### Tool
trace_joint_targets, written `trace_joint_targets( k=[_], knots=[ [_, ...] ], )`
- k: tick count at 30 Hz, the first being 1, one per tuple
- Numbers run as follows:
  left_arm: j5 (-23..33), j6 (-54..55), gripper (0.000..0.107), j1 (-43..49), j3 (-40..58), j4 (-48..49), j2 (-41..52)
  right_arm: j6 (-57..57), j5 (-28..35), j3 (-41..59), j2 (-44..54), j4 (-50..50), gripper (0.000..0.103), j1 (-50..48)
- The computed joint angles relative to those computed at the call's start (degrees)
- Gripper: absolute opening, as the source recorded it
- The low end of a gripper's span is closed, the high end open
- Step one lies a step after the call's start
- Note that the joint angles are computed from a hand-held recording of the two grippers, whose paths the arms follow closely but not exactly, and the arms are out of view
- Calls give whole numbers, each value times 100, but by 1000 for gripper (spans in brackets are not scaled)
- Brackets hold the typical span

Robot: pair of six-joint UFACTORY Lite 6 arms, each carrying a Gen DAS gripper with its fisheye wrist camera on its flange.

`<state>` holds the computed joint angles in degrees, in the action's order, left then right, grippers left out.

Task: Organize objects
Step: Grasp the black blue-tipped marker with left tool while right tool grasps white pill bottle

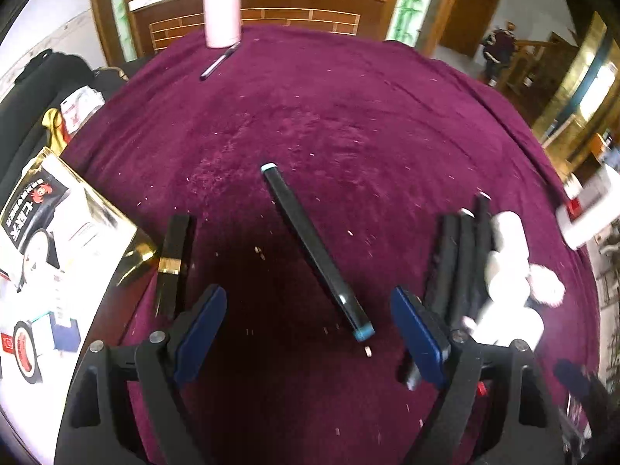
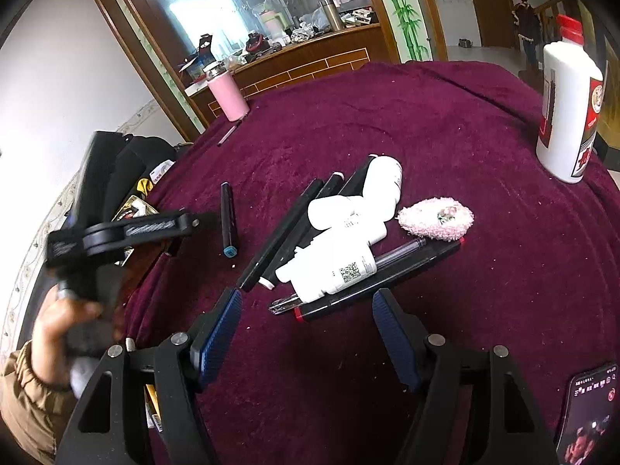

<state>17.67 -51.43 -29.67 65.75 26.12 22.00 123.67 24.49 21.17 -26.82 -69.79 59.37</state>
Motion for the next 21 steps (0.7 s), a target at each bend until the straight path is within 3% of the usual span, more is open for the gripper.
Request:
trace_joint_targets(
  k=[9, 14, 21],
  knots=[
    [251, -845, 86, 9, 792, 797, 838, 30, -348, -79, 120, -181, 75, -401],
    [199, -47, 86, 207, 992, -113, 1126, 145, -421, -179, 98, -290, 75, -544],
    [-79, -486, 86, 222, 704, 257, 994, 43, -293, -269, 121, 26, 74, -852]
  ],
)
